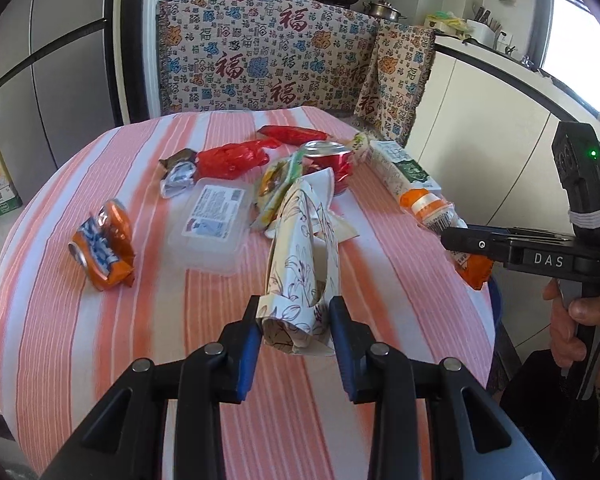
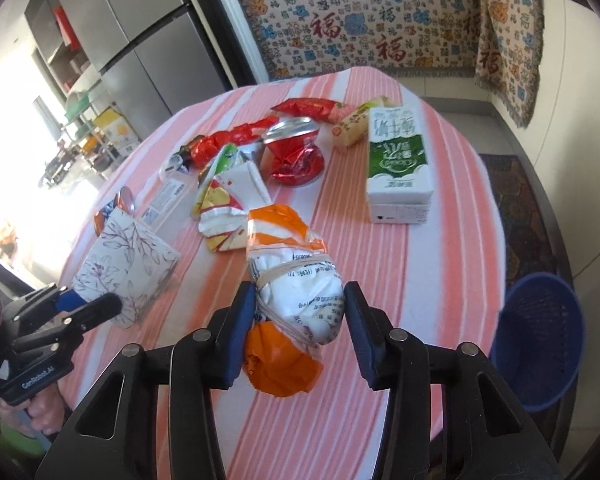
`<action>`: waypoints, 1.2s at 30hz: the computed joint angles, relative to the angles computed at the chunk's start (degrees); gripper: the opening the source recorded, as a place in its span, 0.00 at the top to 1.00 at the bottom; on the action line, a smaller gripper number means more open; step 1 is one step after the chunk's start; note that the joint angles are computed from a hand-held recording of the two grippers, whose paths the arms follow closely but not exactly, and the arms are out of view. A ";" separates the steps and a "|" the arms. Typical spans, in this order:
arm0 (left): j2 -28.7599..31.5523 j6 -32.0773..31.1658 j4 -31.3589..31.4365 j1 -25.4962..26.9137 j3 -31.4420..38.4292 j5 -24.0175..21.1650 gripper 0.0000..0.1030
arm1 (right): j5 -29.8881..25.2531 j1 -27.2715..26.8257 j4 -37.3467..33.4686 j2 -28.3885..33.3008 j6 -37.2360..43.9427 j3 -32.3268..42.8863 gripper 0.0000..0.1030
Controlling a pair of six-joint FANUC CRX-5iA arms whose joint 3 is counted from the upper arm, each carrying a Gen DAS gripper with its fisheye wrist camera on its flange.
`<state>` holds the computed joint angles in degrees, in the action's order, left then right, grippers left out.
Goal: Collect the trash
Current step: 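Carry both items over the blue basket and open both tools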
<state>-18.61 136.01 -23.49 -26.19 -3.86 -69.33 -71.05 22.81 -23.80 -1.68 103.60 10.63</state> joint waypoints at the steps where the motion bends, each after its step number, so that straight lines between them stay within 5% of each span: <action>1: 1.13 -0.84 0.68 0.02 1.00 0.80 0.68 | -0.44 -1.46 -0.44 0.24 0.18 0.78 0.55; 7: 10.31 -8.17 7.04 0.12 8.30 7.20 0.68 | -0.47 -11.27 1.41 2.79 0.06 4.71 0.55; 14: 28.23 -18.75 19.00 0.06 22.80 12.31 0.68 | -1.44 -20.16 5.93 11.02 -3.24 11.22 0.55; 24: 54.63 -24.97 27.69 -0.95 47.98 6.81 0.67 | -5.47 -26.35 6.83 23.35 -6.87 21.75 0.55; 32: 65.79 -24.15 27.13 -2.28 61.63 1.15 0.67 | -6.26 -28.56 6.35 28.26 -8.19 24.87 0.52; 36: 69.54 -24.57 27.61 -2.40 65.52 0.86 0.57 | -5.49 -29.87 5.52 28.83 -8.54 24.84 0.44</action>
